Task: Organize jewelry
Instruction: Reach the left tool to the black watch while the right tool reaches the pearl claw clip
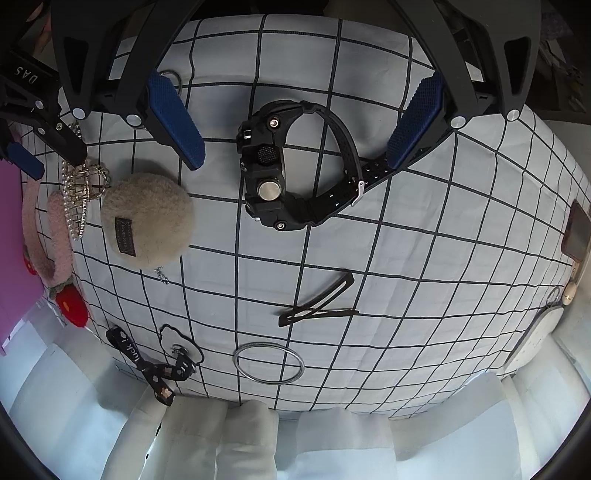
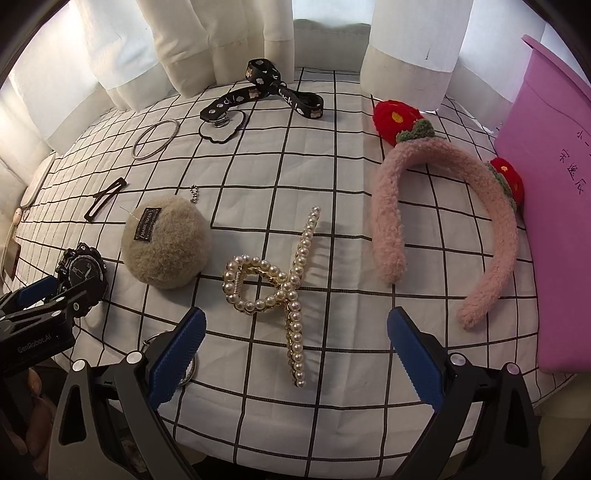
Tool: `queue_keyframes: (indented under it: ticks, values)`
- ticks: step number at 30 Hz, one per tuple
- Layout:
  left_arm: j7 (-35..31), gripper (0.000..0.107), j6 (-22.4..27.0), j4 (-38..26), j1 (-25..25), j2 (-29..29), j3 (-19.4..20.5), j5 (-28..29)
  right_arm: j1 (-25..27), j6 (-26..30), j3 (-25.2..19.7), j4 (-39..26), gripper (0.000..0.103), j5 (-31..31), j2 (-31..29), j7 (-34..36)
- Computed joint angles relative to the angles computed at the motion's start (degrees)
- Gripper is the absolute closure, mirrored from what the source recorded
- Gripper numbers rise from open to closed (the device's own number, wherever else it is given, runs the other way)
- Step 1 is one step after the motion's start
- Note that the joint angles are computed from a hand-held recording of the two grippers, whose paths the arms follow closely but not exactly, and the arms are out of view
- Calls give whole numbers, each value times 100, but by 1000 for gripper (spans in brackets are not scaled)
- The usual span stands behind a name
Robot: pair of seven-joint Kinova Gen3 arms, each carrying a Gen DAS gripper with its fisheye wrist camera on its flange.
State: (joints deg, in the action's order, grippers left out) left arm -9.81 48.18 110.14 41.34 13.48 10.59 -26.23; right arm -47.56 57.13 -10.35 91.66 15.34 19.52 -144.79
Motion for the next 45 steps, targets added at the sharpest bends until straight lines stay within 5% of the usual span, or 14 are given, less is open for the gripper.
queue_keyframes:
  ticks: [16, 37, 41, 45]
  values:
    - [254, 10, 107, -36, 325, 350, -128, -387, -142, 251, 88, -277, 10, 45, 527, 132]
    - [587, 10, -38, 82, 345, 318, -110, -496, -50, -483, 69, 181, 10, 116, 313, 241]
    - [396, 16, -50, 41, 277, 301, -111, -386, -67, -563, 94, 235, 11, 106, 274, 267]
    - [555, 32, -46, 71, 420, 246, -115, -563, -97, -619, 119, 344, 28, 181, 156, 173]
